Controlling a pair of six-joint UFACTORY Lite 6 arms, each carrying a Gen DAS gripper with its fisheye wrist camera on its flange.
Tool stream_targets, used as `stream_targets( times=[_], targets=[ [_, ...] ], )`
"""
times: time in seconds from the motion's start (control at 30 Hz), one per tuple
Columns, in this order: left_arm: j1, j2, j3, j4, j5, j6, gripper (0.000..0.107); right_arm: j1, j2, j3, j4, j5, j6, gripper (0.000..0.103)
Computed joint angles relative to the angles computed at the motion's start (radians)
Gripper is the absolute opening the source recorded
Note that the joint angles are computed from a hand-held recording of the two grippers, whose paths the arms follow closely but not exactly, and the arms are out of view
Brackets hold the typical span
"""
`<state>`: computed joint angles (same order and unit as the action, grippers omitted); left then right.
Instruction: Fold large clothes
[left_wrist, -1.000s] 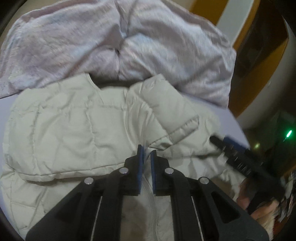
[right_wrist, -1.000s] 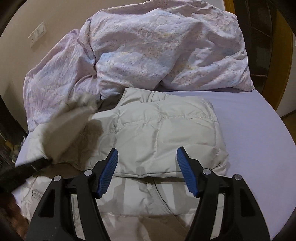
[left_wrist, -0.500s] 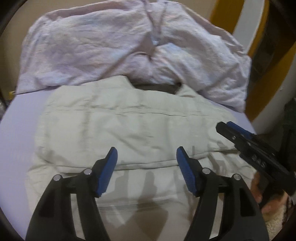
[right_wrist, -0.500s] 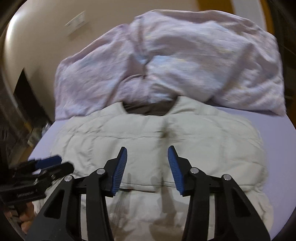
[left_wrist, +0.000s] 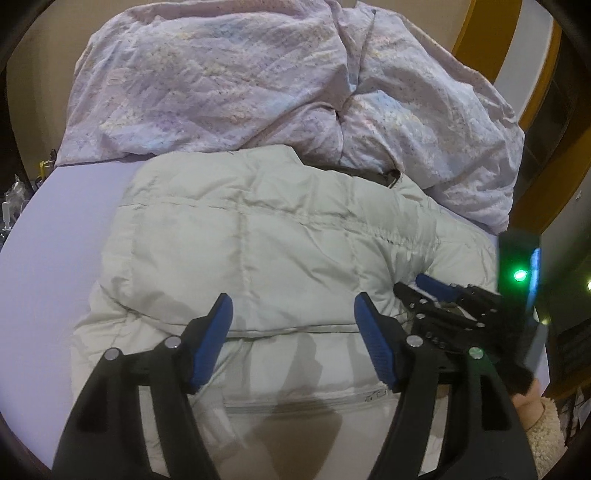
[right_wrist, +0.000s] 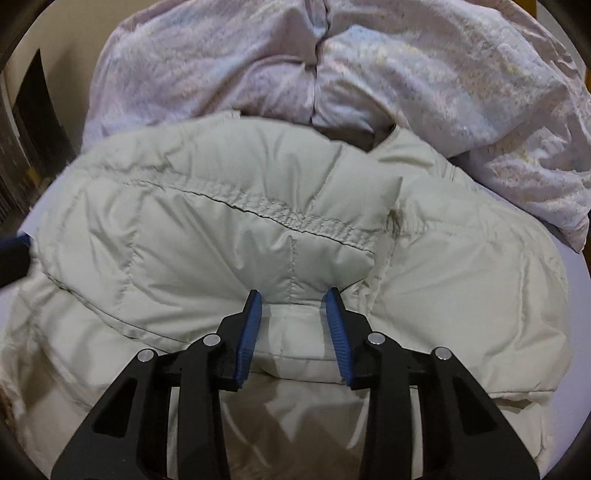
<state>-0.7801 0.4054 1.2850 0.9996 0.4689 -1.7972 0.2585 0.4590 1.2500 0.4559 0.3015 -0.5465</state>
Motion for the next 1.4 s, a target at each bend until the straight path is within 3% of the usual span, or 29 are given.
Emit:
stream_targets(
  times=[0.17,0.37,0.53,0.8,0.87,1.0,1.17,1.3,1.4],
  targets=[
    [-0.036,-0.073,-0.079,0.092,0.065,-0.106,0.076,-0.025,0.033,0.022,0.093,0.022,-0.081,0.037],
    [-0.044,-0.14,-0.145,0.115,0.059,-0.141,0.08,-0.047,0.024,0.0,0.23,0.024,-0.22,0.037],
    [-0.08,-0.154,-0.16,0.139,0.13,-0.143,0.086,-0.049,-0.033,-0.015,0.223,0.049,-0.17,0.037],
    [-0.077,-0.113,-0.13,0.082,0.091,-0.089,0.087,-0.055,0.042,0.065,0.151,0.103,-0.092,0.038],
    [-0.076,-0.121,-0.138,0.059,0.075,-0.063,0.087,-0.081,0.011,0.062,0.169,0.163,-0.098,0.041],
    [-0.095,-0.2,-0.228,0.05,0.07,-0.049,0.089,-0.215,-0.16,-0.042,0.319,0.308,-0.229,0.077],
    [-0.111,-0.454,-0.534,0.103,0.024,-0.163,0.089,-0.52,-0.371,-0.146,0.377,0.566,-0.363,0.086],
    [-0.091,-0.703,-0.783,0.079,-0.023,-0.219,0.089,-0.788,-0.396,-0.134,0.35,0.746,-0.43,0.087],
    [-0.071,-0.91,-0.951,-0.031,-0.026,-0.153,0.089,-0.973,-0.386,-0.109,0.297,0.834,-0.465,0.087]
  ],
)
